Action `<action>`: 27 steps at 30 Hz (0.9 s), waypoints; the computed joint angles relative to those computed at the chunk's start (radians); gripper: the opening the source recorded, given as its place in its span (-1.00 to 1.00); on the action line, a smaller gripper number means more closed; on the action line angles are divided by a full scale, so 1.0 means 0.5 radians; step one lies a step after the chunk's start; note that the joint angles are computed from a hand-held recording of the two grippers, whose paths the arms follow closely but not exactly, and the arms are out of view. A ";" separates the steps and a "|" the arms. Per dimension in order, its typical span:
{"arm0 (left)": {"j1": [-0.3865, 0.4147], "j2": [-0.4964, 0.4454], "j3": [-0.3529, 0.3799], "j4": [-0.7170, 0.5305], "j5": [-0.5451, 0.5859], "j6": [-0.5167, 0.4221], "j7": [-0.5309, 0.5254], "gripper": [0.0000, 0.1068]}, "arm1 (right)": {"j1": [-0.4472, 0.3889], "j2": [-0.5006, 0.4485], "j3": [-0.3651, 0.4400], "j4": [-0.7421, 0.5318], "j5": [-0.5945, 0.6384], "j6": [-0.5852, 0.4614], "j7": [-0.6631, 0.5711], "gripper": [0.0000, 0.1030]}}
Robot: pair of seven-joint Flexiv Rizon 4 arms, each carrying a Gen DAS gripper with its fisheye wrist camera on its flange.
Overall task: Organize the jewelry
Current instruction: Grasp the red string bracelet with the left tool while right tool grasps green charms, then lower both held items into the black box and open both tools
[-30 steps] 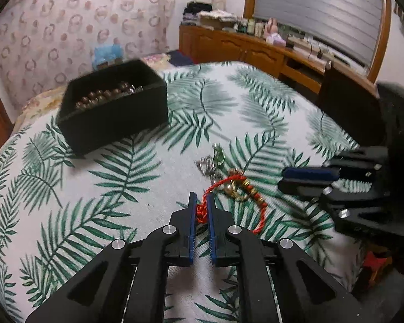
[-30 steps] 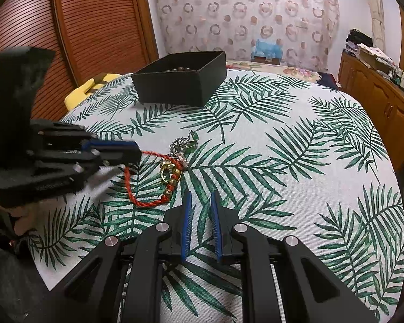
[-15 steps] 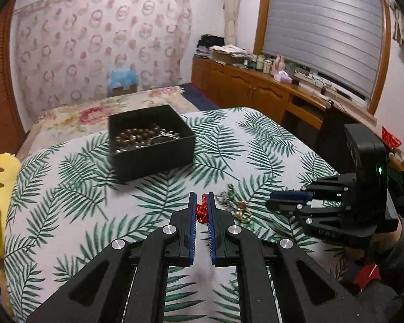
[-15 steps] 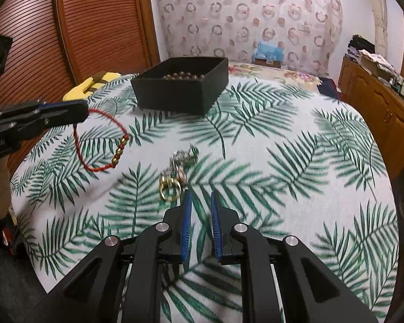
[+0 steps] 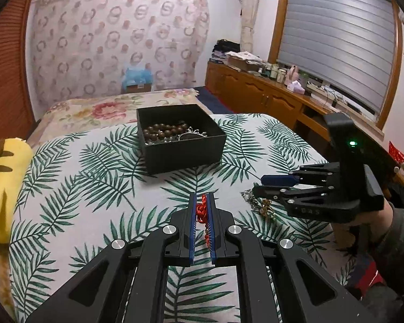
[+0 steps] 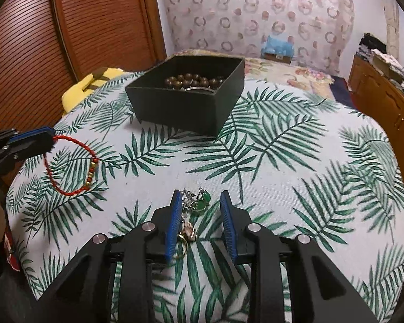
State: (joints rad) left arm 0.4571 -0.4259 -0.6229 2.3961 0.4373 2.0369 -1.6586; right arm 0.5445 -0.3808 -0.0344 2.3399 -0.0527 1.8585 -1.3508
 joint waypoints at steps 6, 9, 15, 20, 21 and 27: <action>-0.003 0.006 0.023 0.010 0.000 0.007 -0.008 -0.88 | -0.119 -0.035 0.103 -0.052 -0.074 -0.035 0.029 -0.69; -0.009 0.003 0.036 0.005 -0.001 0.006 -0.007 -0.88 | -0.068 -0.019 0.051 -0.045 -0.088 -0.039 0.007 -0.80; -0.027 0.005 0.067 -0.018 -0.023 -0.011 0.002 -0.88 | -0.041 -0.002 0.009 -0.064 -0.090 -0.039 -0.014 -0.80; -0.043 0.024 0.088 -0.056 -0.054 -0.039 0.027 -0.88 | 0.050 0.030 -0.083 -0.084 -0.074 -0.048 -0.047 -0.80; -0.044 0.030 0.091 -0.063 -0.059 -0.042 0.032 -0.88 | 0.075 0.037 -0.108 -0.089 -0.069 -0.052 -0.055 -0.80; -0.026 0.059 0.077 -0.106 -0.077 -0.070 0.059 -0.88 | 0.231 0.085 -0.264 -0.119 -0.045 -0.074 -0.112 -0.81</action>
State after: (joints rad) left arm 0.4438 -0.3963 -0.5843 2.3431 0.3989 2.0017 -1.6292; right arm 0.6598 -0.3382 -0.1663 2.2804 -0.0753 1.8214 -1.4066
